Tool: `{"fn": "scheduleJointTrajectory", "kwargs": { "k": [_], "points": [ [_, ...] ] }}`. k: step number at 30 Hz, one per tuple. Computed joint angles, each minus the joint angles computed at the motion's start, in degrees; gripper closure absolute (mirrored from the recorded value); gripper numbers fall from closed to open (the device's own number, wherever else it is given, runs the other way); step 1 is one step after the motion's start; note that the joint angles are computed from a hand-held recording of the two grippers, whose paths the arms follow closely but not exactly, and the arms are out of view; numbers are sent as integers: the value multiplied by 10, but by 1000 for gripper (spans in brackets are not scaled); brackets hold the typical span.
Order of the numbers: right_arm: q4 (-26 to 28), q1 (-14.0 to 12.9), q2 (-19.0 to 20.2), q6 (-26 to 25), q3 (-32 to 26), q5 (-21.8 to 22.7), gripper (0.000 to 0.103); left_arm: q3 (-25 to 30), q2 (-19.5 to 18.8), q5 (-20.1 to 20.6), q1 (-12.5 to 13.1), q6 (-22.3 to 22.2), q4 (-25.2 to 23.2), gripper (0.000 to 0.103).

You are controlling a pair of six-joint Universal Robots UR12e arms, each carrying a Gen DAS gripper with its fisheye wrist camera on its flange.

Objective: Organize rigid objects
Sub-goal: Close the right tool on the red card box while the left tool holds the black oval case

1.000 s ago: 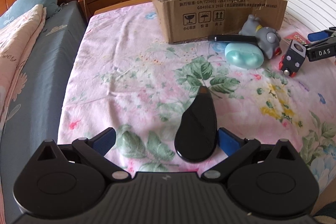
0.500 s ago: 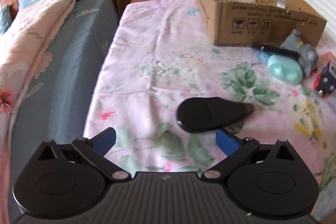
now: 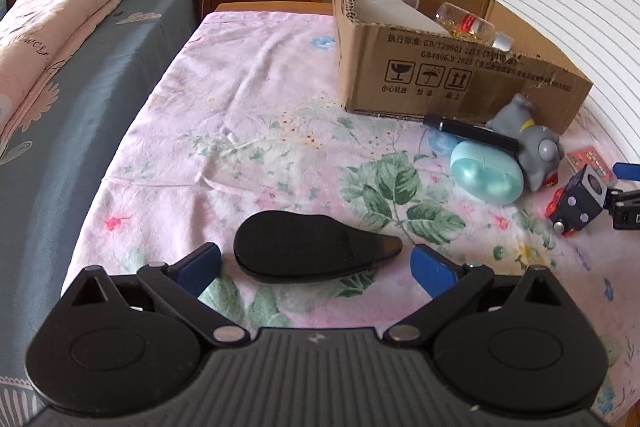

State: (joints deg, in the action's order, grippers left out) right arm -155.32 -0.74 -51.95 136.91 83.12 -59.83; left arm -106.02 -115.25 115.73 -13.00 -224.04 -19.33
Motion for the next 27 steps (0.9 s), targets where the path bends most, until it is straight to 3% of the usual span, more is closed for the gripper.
{"fn": "scheduleJointTrajectory", "kwargs": {
  "k": [3, 9, 18, 20, 22, 24, 27],
  "points": [
    [12, -1, 2, -10, -5, 9, 0, 13, -7, 16, -5, 6, -22, 4],
    [51, -5, 11, -20, -23, 36, 0, 16, -12, 21, -5, 13, -12, 5],
    [23, -7, 20, -23, -23, 67, 2, 17, -17, 21, -3, 26, 3, 5],
    [9, -6, 19, -11, -19, 64, 9, 17, -17, 20, -3, 24, 3, 6],
    [4, -6, 18, -1, -18, 58, 9, 16, -17, 23, -4, 28, 7, 7],
    [-7, -5, 17, 9, -14, 50, 9, 15, -17, 22, -4, 36, 16, 14],
    [-1, -4, 14, 18, -14, 42, 9, 13, -16, 15, -2, 47, 21, 14]
  ]
}}
